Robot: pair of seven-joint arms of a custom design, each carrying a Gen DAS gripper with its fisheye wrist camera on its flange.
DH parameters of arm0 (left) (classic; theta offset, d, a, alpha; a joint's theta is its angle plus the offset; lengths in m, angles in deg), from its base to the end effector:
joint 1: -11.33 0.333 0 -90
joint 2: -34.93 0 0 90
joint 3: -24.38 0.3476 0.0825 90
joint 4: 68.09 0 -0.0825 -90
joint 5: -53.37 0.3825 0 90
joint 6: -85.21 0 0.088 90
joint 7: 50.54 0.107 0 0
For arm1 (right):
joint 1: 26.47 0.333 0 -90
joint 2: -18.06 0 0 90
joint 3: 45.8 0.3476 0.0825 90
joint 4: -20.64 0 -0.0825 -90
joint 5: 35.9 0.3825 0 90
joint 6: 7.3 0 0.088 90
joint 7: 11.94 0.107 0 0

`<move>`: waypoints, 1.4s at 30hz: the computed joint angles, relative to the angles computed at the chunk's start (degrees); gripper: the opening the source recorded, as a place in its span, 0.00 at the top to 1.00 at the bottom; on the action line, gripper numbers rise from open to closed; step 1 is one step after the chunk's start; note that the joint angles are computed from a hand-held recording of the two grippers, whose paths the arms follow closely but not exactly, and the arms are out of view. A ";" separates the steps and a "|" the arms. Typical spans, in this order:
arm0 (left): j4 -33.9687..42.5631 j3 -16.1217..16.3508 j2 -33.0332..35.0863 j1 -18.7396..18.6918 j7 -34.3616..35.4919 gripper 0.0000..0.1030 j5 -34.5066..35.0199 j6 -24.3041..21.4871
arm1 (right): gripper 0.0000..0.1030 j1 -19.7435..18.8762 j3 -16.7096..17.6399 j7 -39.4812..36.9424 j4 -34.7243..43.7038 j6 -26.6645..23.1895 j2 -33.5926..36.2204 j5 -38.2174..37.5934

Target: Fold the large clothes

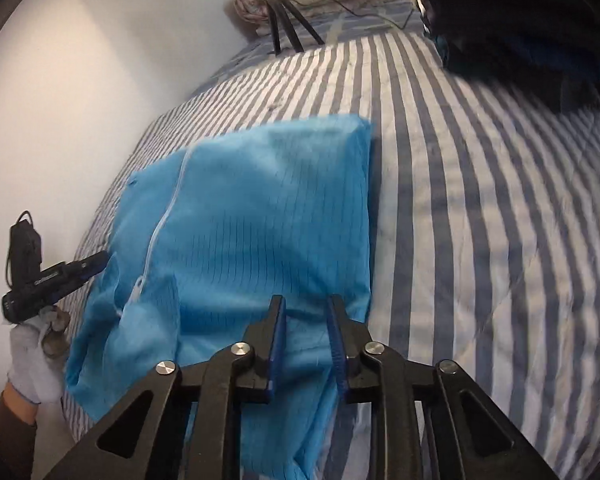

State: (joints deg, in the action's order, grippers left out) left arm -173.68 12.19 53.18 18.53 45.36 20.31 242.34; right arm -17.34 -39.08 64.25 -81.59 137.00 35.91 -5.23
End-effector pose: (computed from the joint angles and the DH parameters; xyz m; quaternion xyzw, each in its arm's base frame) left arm 0.6791 -0.0228 0.4492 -0.7588 0.5533 -0.3405 0.0457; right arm 0.6583 0.1735 0.4568 -0.7191 0.6305 0.0135 0.2919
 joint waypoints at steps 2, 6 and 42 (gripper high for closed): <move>-0.27 -0.47 -0.70 0.92 1.43 0.71 -1.36 -0.45 | 0.77 -1.09 0.60 -2.15 -0.19 -0.15 -1.25 2.46; 0.08 -1.26 -1.55 2.26 4.85 0.71 -6.51 -0.28 | 0.77 -0.58 -0.29 -1.99 3.79 2.87 0.34 1.37; 4.90 -0.65 3.40 0.20 3.68 0.71 2.10 -0.81 | 0.81 0.40 -0.26 -2.39 4.58 4.59 5.33 -7.82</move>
